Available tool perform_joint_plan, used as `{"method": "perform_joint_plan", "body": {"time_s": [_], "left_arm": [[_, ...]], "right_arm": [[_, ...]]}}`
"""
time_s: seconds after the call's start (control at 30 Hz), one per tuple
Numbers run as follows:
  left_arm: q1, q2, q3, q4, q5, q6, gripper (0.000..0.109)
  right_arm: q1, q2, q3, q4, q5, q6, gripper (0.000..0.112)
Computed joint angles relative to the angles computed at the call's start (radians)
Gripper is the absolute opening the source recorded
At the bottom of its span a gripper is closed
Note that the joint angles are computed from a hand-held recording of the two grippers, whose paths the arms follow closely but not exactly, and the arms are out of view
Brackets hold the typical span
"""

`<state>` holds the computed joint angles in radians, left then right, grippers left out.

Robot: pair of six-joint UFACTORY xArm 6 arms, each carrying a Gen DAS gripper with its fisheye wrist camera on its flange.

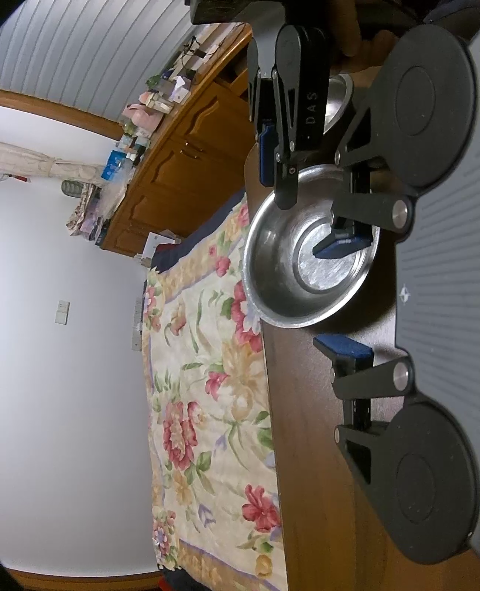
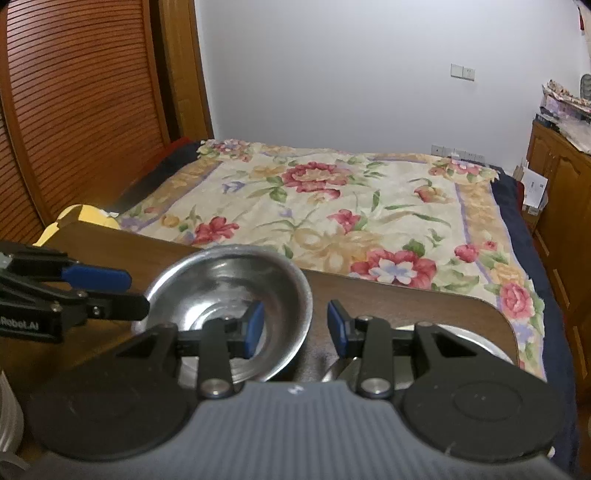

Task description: Organize plates and bowls

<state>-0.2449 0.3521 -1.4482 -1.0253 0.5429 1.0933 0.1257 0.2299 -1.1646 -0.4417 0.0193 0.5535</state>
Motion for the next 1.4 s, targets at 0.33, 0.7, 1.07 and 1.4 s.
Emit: {"method": "perform_joint_plan", "body": {"time_s": [0.33, 0.7, 1.07, 1.4], "left_arm": [[-0.004, 0.009, 0.009, 0.063, -0.008, -0.056, 0.026], [0.013, 0.026, -0.001, 0.104, 0.007, -0.104, 0.022], [0.007, -0.06, 0.077, 0.019, -0.027, -0.005, 0.019], [0.004, -0.141, 0.144, -0.05, -0.022, 0.071, 0.019]], "right_arm": [[0.048, 0.022, -0.026, 0.396, 0.045, -0.356, 0.021], [0.091, 0.032, -0.05, 0.717, 0.099, -0.633, 0.016], [0.098, -0.023, 0.002, 0.705, 0.082, -0.587, 0.015], [0.091, -0.108, 0.085, 0.566, 0.043, -0.441, 0.015]]}}
